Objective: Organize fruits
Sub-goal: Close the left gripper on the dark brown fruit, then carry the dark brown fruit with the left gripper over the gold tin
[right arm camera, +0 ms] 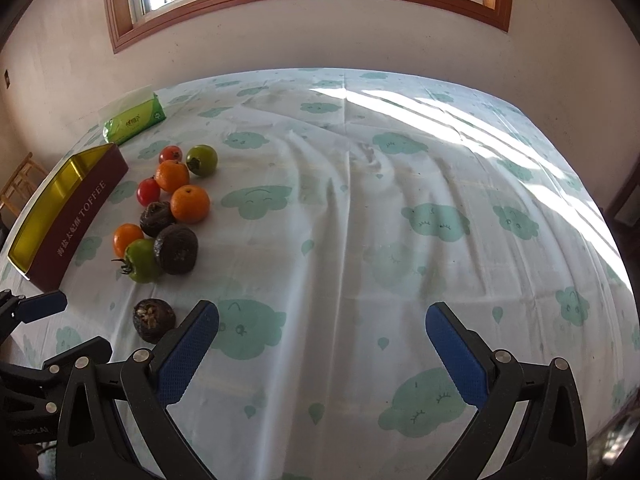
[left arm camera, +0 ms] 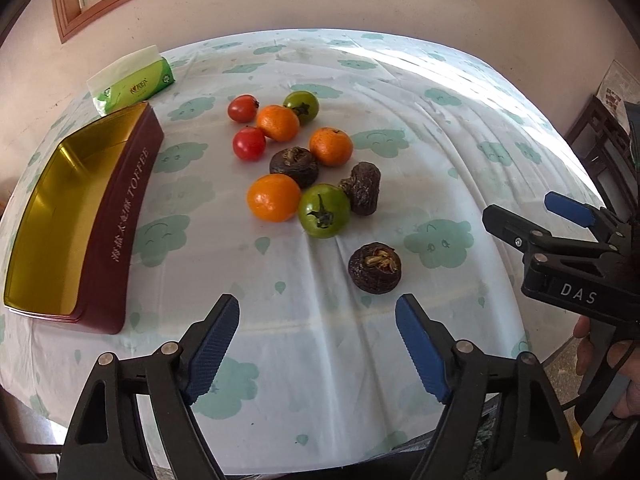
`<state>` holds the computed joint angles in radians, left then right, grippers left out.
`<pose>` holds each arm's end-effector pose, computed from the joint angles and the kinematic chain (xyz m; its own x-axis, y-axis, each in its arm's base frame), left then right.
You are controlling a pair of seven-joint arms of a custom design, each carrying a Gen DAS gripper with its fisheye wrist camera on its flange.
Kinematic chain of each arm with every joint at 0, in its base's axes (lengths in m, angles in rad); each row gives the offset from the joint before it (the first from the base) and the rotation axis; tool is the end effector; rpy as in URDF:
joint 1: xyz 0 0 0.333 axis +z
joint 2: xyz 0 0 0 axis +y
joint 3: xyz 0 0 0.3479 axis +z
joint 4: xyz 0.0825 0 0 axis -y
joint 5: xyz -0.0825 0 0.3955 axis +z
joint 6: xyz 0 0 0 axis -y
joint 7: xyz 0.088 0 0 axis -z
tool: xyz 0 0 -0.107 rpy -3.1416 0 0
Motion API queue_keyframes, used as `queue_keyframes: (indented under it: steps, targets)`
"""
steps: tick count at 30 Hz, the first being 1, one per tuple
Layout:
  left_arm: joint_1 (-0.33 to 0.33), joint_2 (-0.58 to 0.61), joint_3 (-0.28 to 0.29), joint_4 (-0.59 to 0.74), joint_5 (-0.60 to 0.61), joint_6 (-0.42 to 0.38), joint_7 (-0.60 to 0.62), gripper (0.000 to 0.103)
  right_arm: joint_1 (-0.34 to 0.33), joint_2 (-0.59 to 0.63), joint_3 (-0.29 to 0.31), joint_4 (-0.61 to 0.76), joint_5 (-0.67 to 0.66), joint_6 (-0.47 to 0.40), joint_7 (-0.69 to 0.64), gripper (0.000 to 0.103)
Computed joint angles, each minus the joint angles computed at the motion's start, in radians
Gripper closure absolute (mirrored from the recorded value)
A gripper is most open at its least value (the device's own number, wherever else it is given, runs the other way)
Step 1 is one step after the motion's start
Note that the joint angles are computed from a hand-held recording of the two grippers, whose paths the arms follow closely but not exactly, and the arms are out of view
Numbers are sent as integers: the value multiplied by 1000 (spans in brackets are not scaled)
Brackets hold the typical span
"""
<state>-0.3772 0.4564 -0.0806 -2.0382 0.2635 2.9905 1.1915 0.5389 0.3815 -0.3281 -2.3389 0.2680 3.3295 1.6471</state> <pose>0.5840 -0.3040 0.2909 -0.3202 -0.9456 0.0581 -0.8406 0.2554 -0.4776 0.5670 0.0979 0.2735 -0.0701 -0.9967 -0.0419 -0.7974 0.0812 -0.5979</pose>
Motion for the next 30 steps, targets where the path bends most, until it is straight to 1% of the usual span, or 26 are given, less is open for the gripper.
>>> queue_keyframes:
  steps: [1,2,4,5,6,8,11,14,16,17,18,20,21,23,27,30]
  targets:
    - [13,7,-18,9,-10,-8,13,29,-27,1,22,0,-6,1,2,0]
    - [24,14,-36,17,-20,-14,28,32,-41,5,31,1,-9,-2,4,0]
    - [37,30,-59,37,-37,-27,54,35,-77,13,58,5,-22,-12,9,0]
    - [41,38,-68,49,-45,-37,66,38,-101,17,77,7,-32,-13,12,0]
    - [47,48,-79,61,-57,-49,77,42,-114,22,86,9,-40,-17,15,0]
    - [59,65,-99,84,-84,-73,98,47,-118,30,84,12,-50,-23,23,0]
    - [61,86,-109,112,-111,-98,115,52,-146,38,105,12,-67,-18,35,0]
    - [51,98,-102,129,-121,-108,116,53,-174,46,127,16,-81,-22,46,0]
    - [46,106,-99,142,-125,-114,117,59,-202,52,152,20,-93,-22,55,0]
    - [49,110,-103,147,-129,-119,122,63,-179,57,131,18,-92,-12,55,0]
    - [46,113,-100,153,-131,-125,120,64,-156,60,110,20,-91,-15,53,0]
    - [42,116,-96,156,-131,-119,118,65,-86,73,45,26,-83,-27,48,0]
    - [40,118,-93,159,-130,-117,118,66,-82,74,43,26,-84,-22,48,0]
    - [41,122,-95,162,-131,-113,123,71,-80,76,41,27,-81,-22,51,0]
    - [43,124,-97,162,-133,-106,131,72,-78,79,39,29,-80,-19,51,0]
    - [60,123,-114,158,-150,-103,148,72,-58,83,20,37,-71,-34,60,0]
